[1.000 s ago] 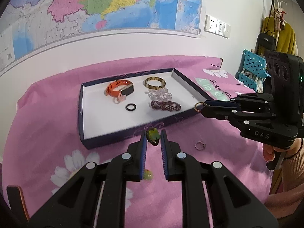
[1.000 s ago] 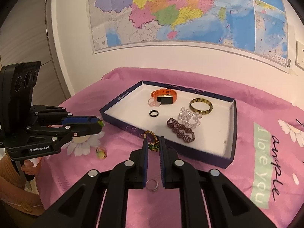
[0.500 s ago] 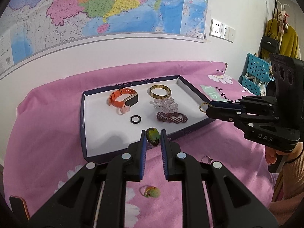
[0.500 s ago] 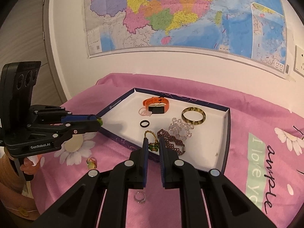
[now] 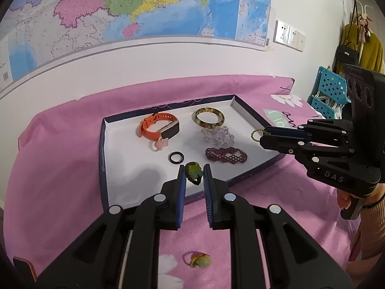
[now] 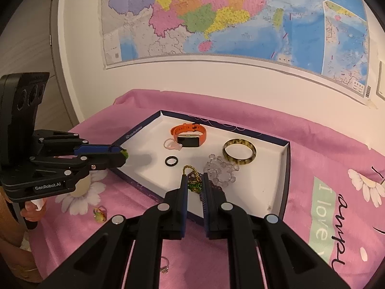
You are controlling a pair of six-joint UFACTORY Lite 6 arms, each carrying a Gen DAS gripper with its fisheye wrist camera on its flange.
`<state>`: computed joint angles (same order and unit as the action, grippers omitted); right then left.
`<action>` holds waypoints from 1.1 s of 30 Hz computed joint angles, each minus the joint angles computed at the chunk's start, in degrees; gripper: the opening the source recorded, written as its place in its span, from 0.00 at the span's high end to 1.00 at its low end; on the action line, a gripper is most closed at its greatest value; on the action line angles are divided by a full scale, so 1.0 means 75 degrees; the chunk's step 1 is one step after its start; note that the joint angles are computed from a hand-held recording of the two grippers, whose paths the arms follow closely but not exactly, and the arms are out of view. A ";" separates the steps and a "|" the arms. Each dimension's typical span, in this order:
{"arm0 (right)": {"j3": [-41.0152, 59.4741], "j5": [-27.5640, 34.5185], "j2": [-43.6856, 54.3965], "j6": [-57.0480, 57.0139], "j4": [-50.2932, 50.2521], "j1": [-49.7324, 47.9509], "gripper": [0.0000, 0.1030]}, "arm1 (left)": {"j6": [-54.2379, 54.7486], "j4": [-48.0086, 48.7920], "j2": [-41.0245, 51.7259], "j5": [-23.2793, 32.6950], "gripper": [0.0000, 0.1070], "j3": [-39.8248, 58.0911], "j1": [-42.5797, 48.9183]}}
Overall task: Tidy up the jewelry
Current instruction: 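Carry the green ring with the left gripper into the box while the right gripper carries the gold ring there, then open the left gripper over the box while the right gripper releases the gold ring there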
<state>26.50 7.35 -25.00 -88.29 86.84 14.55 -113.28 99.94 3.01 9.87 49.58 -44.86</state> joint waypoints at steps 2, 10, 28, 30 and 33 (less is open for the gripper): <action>0.0110 -0.0067 0.0238 -0.0461 0.0441 0.0040 0.91 | 0.0052 -0.0027 0.0140 -0.0009 0.86 0.0115 0.0031; 0.0448 -0.0056 0.0962 -0.2065 0.1921 0.0023 0.91 | 0.0651 -0.0537 0.0773 -0.0130 0.86 0.0688 0.0229; 0.1105 -0.0150 0.2254 -0.3932 0.3694 0.0060 0.91 | 0.4045 -0.3973 0.2214 -0.0449 0.86 0.1934 0.0607; 0.1142 -0.0169 0.2333 -0.4195 0.3945 0.0073 0.91 | 0.4310 -0.4244 0.2329 -0.0422 0.86 0.2034 0.0607; 0.1246 -0.0158 0.2513 -0.4164 0.3900 0.0076 0.91 | 0.4859 -0.4782 0.2485 -0.0407 0.86 0.2181 0.0616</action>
<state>35.85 6.16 -6.15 -119.52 116.09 15.12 -76.84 64.07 21.64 6.83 65.94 -40.24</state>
